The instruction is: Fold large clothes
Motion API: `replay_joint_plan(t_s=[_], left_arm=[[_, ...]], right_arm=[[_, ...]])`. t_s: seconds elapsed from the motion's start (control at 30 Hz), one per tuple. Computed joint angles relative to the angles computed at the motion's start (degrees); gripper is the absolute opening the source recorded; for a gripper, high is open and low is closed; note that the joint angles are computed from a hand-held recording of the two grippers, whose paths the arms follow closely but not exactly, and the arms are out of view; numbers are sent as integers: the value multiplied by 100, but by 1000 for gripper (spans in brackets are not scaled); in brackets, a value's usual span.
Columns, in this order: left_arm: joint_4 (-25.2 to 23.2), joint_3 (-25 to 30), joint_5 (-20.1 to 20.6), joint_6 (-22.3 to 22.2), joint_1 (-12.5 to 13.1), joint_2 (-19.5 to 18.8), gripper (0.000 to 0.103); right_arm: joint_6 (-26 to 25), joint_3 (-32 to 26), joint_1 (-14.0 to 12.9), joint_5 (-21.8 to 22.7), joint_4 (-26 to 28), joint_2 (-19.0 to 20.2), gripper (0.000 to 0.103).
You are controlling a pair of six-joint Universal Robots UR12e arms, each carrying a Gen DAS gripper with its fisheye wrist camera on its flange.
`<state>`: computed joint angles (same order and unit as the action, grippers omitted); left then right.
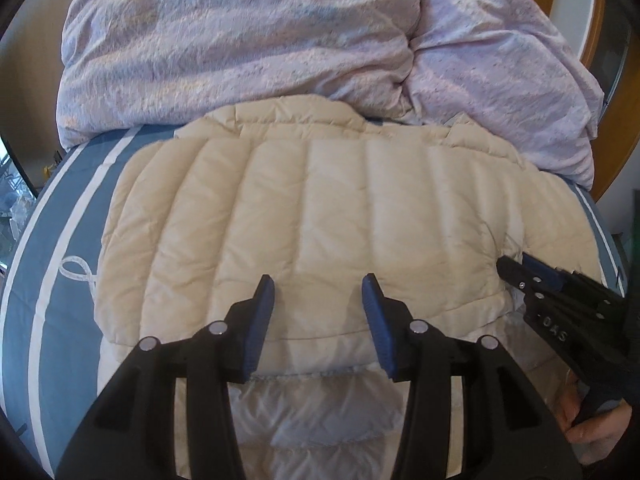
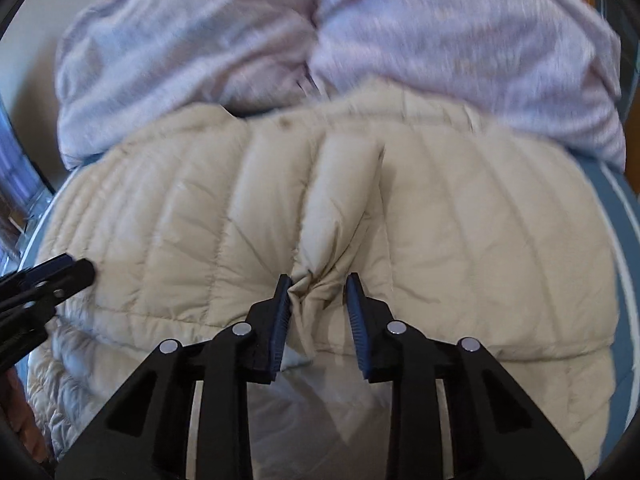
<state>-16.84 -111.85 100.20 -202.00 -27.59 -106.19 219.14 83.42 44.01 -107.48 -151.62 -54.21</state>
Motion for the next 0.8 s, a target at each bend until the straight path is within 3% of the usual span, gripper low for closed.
replay_joint_plan(t_s=[0.13, 0.2, 0.27, 0.33, 0.53, 0.8], left_arm=[[4, -72, -29, -25, 32, 37, 52], [82, -155, 0, -21, 39, 103, 64], [143, -265, 37, -11, 44, 196, 73], [198, -444, -56, 5, 88, 350, 78], [267, -1172, -190, 4, 217, 955, 86], [332, -2241, -342, -120, 447, 1900, 86]], right_arm=[[88, 32, -23, 47, 22, -28, 31], [124, 96, -15, 48, 0, -96, 42], [161, 217, -6, 48, -139, -185, 69], [155, 356, 30, -47, -250, -293, 76], [162, 1046, 57, -39, -391, -843, 78], [828, 2420, 45, 27, -353, -1802, 78]])
